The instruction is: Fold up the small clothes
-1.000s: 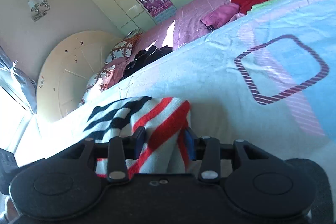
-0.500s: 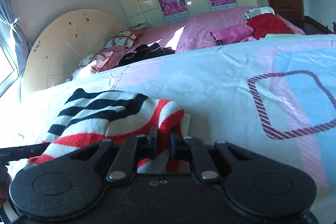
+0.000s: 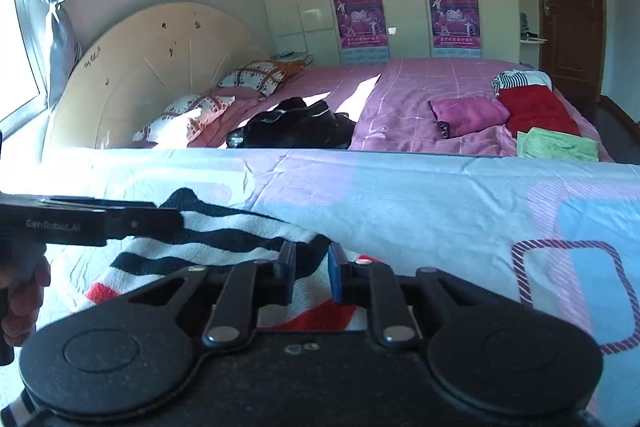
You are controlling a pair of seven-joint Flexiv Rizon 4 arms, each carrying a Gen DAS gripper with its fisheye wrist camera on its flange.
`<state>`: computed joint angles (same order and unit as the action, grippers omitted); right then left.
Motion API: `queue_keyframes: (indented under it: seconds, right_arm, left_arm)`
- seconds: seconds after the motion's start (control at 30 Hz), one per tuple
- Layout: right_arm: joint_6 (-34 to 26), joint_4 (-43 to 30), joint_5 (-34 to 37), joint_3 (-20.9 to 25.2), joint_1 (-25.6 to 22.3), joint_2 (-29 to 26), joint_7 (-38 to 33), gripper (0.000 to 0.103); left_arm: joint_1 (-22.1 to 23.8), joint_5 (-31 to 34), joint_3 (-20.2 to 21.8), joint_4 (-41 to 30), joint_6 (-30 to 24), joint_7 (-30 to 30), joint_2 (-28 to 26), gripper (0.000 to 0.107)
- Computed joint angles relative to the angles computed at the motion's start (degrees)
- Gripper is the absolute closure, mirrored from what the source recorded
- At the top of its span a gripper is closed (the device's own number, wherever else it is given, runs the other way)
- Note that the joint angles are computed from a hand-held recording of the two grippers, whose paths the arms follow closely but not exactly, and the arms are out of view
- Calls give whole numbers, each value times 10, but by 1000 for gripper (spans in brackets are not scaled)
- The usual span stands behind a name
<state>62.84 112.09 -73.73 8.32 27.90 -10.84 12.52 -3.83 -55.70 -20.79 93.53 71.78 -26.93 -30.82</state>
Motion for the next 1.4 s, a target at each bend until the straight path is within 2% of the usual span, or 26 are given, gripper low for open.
queue_keyframes:
  seconds: [0.07, 0.1, 0.17, 0.27, 0.33, 0.43, 0.5, 0.53, 0.57, 0.63, 0.7, 0.77, 0.93, 1.0, 1.07, 1.13, 1.23, 1.33, 1.4]
  right_arm:
    - [-28, -13, 70, 10, 6, -19, -69, 85]
    - [-38, -11, 81, 8, 10, -21, -73, 83]
    - [-22, 6, 66, -2, 8, -14, -40, 84]
    - [-54, 7, 96, 8, 15, -2, -70, 84]
    - [-53, 24, 59, 10, 16, 26, -41, 82]
    - [-24, 54, 13, 26, 7, 66, 4, 79]
    - [12, 65, 0, 36, 0, 69, 0, 81]
    - [8, 66, 29, 45, 3, 62, -37, 82]
    - [-5, 69, 27, 53, 2, 55, -44, 81]
    - [-8, 81, -42, 38, 8, 56, 6, 79]
    - [-8, 81, -32, 41, 5, 59, 34, 78]
    - [-37, 78, 5, 55, 15, 71, 22, 81]
    - [-56, 111, -10, 88, 23, 130, 70, 83]
    - [-79, 118, 21, 106, 35, 132, 43, 82]
    - [-122, 127, 32, 119, 50, 125, 18, 81]
    - [-122, 141, 5, 116, 52, 131, 54, 79]
    - [-138, 130, 37, 121, 61, 134, 30, 79]
    - [-140, 132, 20, 127, 64, 155, 54, 81]
    - [-145, 136, 21, 136, 68, 165, 58, 82]
  left_arm:
    - [-32, 88, 54, -36, -16, -66, -29, 42]
    - [-32, 117, 57, -41, -8, -80, -40, 42]
    - [-12, 110, 26, -30, 13, -45, -42, 42]
    - [4, 121, 16, -17, 6, -65, -23, 42]
    - [46, 53, -37, 35, 19, -1, 18, 42]
    - [74, -50, -71, 104, 6, 96, 79, 42]
    - [71, -83, -67, 135, -3, 133, 100, 42]
    - [61, -101, -67, 145, 23, 160, 102, 42]
    - [54, -125, -68, 151, 39, 186, 101, 42]
    - [46, -206, -80, 155, 64, 256, 101, 42]
    - [34, -204, -64, 157, 62, 261, 107, 42]
    - [24, -154, -30, 163, 38, 207, 124, 42]
    - [19, -202, 17, 226, -33, 242, 200, 42]
    - [12, -207, 38, 249, -55, 228, 213, 42]
    - [-1, -224, 54, 267, -59, 240, 217, 42]
    - [-18, -272, 65, 283, -53, 283, 221, 40]
    - [-34, -271, 91, 289, -61, 255, 232, 40]
    - [-60, -292, 114, 306, -58, 279, 265, 40]
    - [-72, -283, 133, 318, -65, 273, 281, 40]
